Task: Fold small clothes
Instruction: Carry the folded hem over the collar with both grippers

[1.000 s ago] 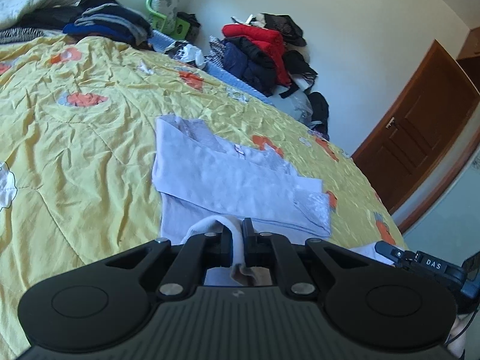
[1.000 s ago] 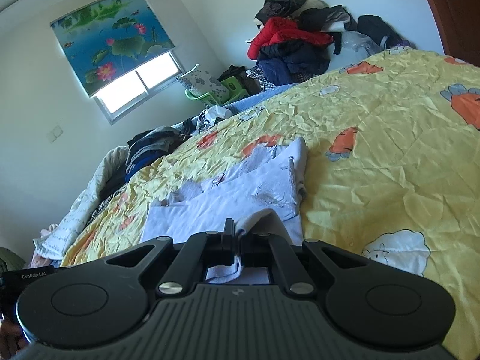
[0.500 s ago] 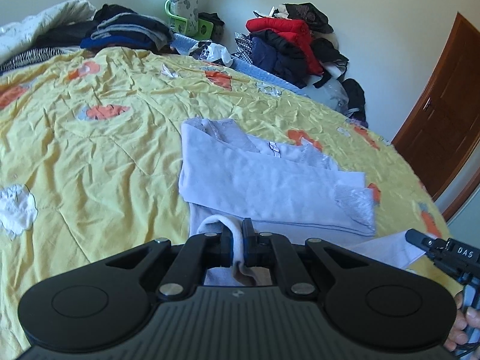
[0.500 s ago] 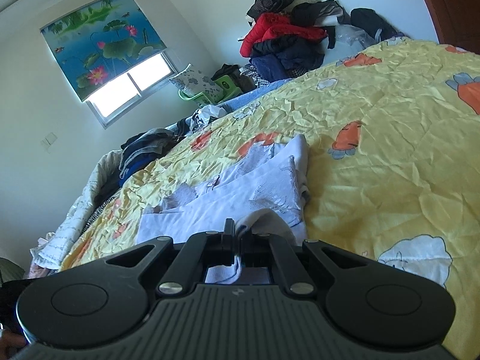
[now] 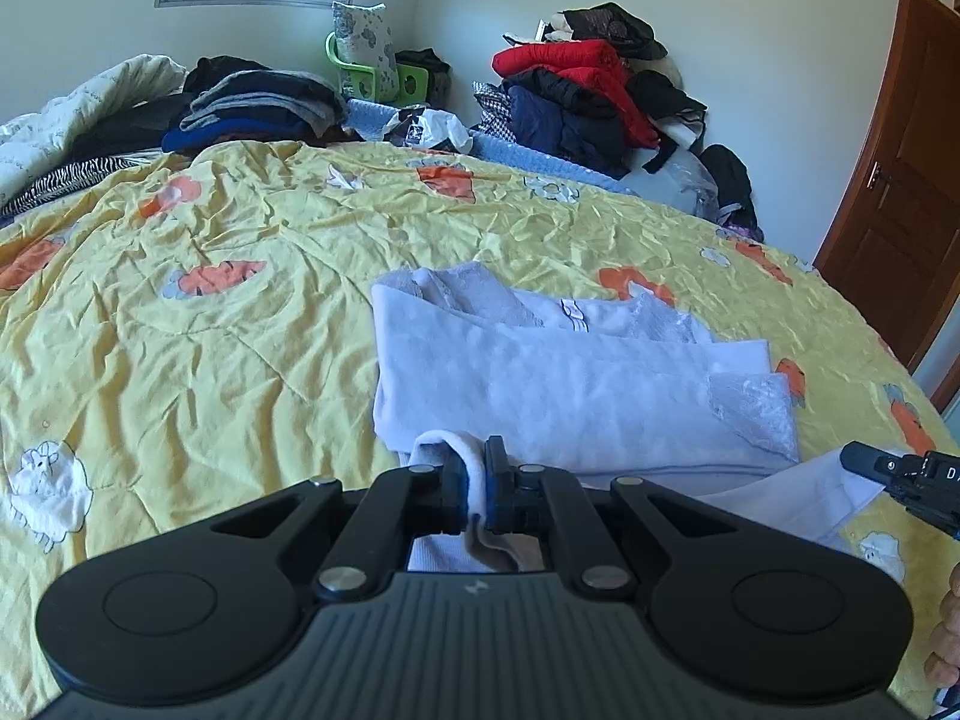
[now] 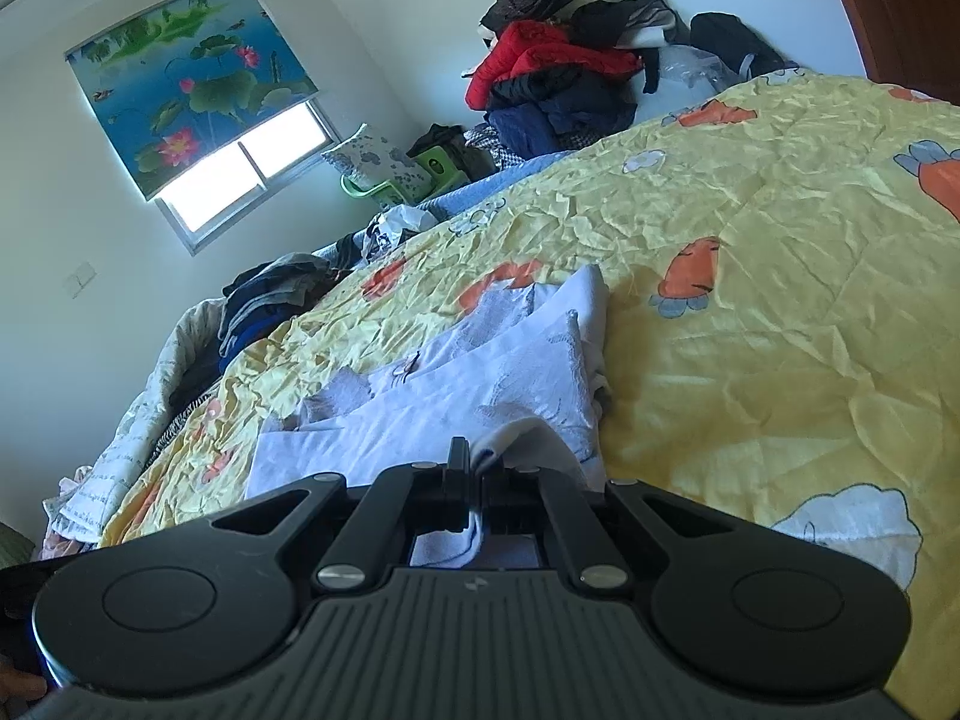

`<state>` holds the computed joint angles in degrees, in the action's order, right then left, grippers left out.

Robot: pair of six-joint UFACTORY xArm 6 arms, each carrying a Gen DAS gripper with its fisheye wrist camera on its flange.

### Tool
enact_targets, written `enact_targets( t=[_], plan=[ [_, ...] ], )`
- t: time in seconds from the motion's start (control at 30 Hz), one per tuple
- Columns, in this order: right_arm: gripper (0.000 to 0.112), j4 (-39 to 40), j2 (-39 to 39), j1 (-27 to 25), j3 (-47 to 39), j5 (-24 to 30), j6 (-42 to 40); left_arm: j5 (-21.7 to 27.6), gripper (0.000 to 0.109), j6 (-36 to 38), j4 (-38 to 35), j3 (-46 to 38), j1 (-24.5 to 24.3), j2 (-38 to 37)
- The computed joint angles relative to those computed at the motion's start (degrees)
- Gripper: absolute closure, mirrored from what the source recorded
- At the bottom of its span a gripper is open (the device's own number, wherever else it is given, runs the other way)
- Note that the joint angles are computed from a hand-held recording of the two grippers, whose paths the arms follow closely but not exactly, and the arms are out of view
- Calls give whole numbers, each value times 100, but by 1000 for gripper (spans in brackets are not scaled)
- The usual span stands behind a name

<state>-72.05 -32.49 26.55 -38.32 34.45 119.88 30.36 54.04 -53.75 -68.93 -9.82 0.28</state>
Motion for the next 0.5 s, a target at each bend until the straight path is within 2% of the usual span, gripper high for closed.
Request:
enact_targets(
  t=[0.5],
  plan=[
    [107, -294, 501, -579, -327, -518, 217, -441, 103, -456, 362, -741, -201, 703]
  ],
)
